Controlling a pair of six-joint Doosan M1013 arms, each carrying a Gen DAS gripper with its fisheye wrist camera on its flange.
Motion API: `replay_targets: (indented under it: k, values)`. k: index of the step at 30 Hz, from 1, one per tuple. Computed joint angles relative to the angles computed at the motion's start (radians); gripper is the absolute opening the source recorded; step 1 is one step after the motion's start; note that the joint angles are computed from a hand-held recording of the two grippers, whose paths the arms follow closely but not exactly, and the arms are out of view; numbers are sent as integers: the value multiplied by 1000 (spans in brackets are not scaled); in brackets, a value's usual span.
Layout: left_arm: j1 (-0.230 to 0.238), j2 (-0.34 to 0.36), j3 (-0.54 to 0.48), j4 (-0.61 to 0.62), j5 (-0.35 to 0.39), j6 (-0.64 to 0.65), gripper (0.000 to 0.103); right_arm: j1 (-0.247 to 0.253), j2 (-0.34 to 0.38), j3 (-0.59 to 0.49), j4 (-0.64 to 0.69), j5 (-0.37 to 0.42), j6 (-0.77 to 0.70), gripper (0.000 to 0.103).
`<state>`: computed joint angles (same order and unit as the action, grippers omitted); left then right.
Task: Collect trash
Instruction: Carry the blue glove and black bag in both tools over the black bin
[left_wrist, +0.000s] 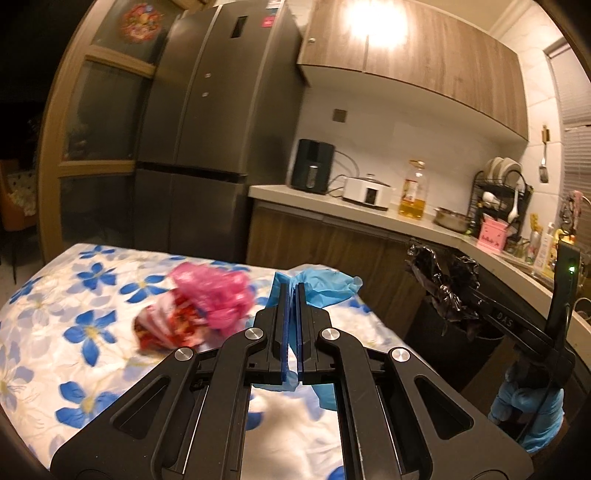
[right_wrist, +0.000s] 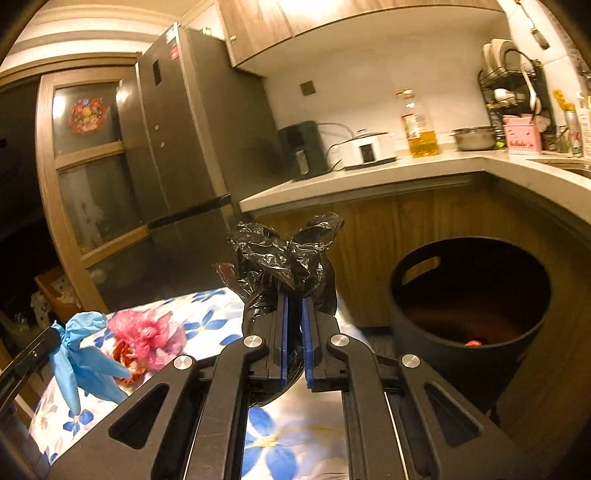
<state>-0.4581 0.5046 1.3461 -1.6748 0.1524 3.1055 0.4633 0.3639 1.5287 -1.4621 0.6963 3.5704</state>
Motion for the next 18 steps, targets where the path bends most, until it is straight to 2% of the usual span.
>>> replay_targets:
  k: [5,11,18]
  values:
    - [-28,18,-38,59,29,-35,2,-6,-31,40,-20,57,35,8]
    - [-59,55,-107,202,83,-162,2,-15,-60,80,-41,125,64,8]
    - [-104,103,-191,201,159,-132,2,-28,-85,113,-51,211,90,8]
